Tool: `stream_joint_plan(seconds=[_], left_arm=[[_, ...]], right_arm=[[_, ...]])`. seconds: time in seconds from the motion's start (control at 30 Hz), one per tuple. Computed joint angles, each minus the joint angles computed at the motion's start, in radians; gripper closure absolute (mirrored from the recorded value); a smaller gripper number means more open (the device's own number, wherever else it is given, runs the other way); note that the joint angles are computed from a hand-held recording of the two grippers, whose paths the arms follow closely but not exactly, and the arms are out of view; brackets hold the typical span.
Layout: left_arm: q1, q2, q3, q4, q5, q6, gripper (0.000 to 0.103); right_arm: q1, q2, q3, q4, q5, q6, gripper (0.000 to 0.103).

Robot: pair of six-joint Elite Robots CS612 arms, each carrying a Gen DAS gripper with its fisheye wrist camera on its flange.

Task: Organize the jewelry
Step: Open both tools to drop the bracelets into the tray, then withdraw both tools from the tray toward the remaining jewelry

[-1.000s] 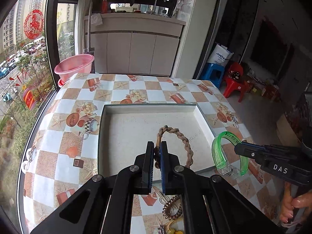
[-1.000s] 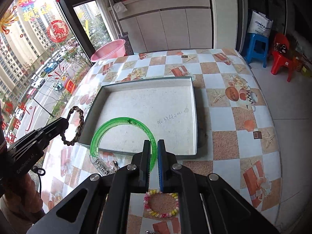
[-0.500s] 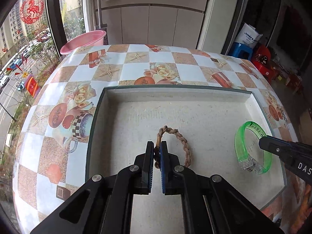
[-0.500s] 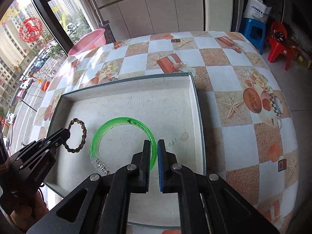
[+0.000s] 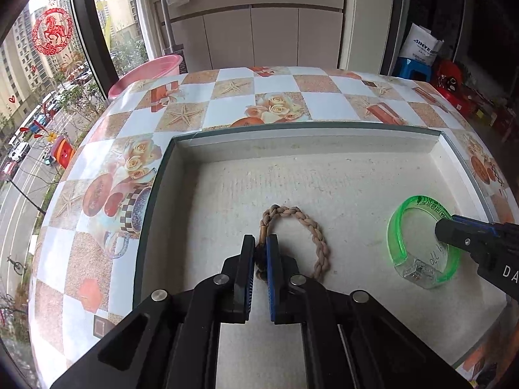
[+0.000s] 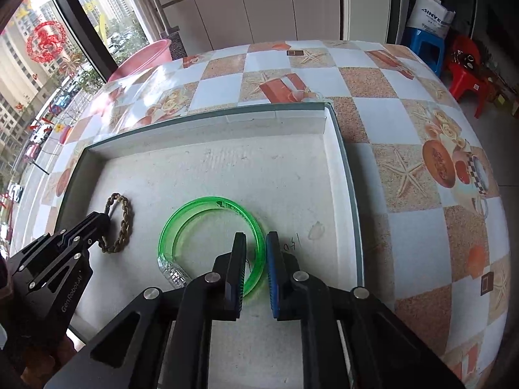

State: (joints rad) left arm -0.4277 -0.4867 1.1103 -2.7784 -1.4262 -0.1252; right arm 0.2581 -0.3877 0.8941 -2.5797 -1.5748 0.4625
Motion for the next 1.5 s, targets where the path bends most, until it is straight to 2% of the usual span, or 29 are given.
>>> stream_joint_plan(seconds=[0.07,0.1,0.27,0.33,0.37,0.4,0.43,0.5,0.7,0.73,0.77,0.8,1.03,1.07,1.1,1.3,1.5], left_arm=[[0.000,-0.003,0.004,-0.005,0.000,-0.010,0.084],[0.001,-0.005,0.006,-0.008,-0.004,-0.014,0.084],[0.003,-0.016,0.018,-0.028,-0.016,-0.024,0.083],[0.003,-0.020,0.022,-0.037,-0.019,-0.028,0.083],[0.003,-0.022,0.024,-0.042,-0.020,-0.026,0.077],[0.003,-0.024,0.027,-0.044,-0.019,-0.025,0.059],[0.001,-0.027,0.030,-0.046,-0.012,-0.026,0.000],[-0.006,-0.033,0.054,-0.122,0.043,-0.030,0.000],[-0.006,-0.057,0.084,-0.168,0.038,-0.022,0.000],[-0.005,-0.064,0.095,-0.181,0.033,-0.026,0.000],[-0.004,-0.072,0.105,-0.190,0.025,-0.030,0.000],[-0.002,-0.081,0.119,-0.200,0.015,-0.033,0.000],[0.009,-0.159,0.238,-0.273,-0.056,-0.048,0.000],[0.010,-0.170,0.257,-0.285,-0.064,-0.052,0.000],[0.012,-0.182,0.277,-0.301,-0.077,-0.055,0.000],[0.013,-0.251,0.403,-0.375,-0.108,-0.055,0.000],[-0.002,-0.305,0.534,-0.483,-0.033,-0.046,0.000]], right_arm=[[-0.001,-0.005,0.008,-0.009,0.008,0.013,0.047],[-0.001,-0.010,0.016,-0.022,0.006,0.017,0.044],[-0.007,-0.036,0.062,-0.100,0.051,0.047,0.044],[-0.005,-0.047,0.077,-0.121,0.049,0.051,0.044],[-0.004,-0.053,0.085,-0.132,0.046,0.053,0.044],[-0.004,-0.059,0.094,-0.143,0.043,0.056,0.044],[-0.004,-0.064,0.103,-0.153,0.040,0.061,0.043],[-0.006,-0.075,0.121,-0.173,0.046,0.074,0.043],[-0.006,-0.106,0.166,-0.206,0.035,0.091,0.042],[-0.006,-0.112,0.177,-0.219,0.042,0.095,0.036],[-0.007,-0.118,0.188,-0.233,0.052,0.097,0.023],[-0.006,-0.124,0.200,-0.250,0.059,0.098,0.018],[-0.005,-0.170,0.302,-0.393,0.100,0.125,0.011],[-0.002,-0.179,0.318,-0.410,0.091,0.127,0.003],[0.000,-0.187,0.332,-0.424,0.083,0.127,0.000],[0.024,-0.240,0.424,-0.527,0.007,0.097,0.000],[0.034,-0.292,0.524,-0.622,0.016,0.127,0.000]])
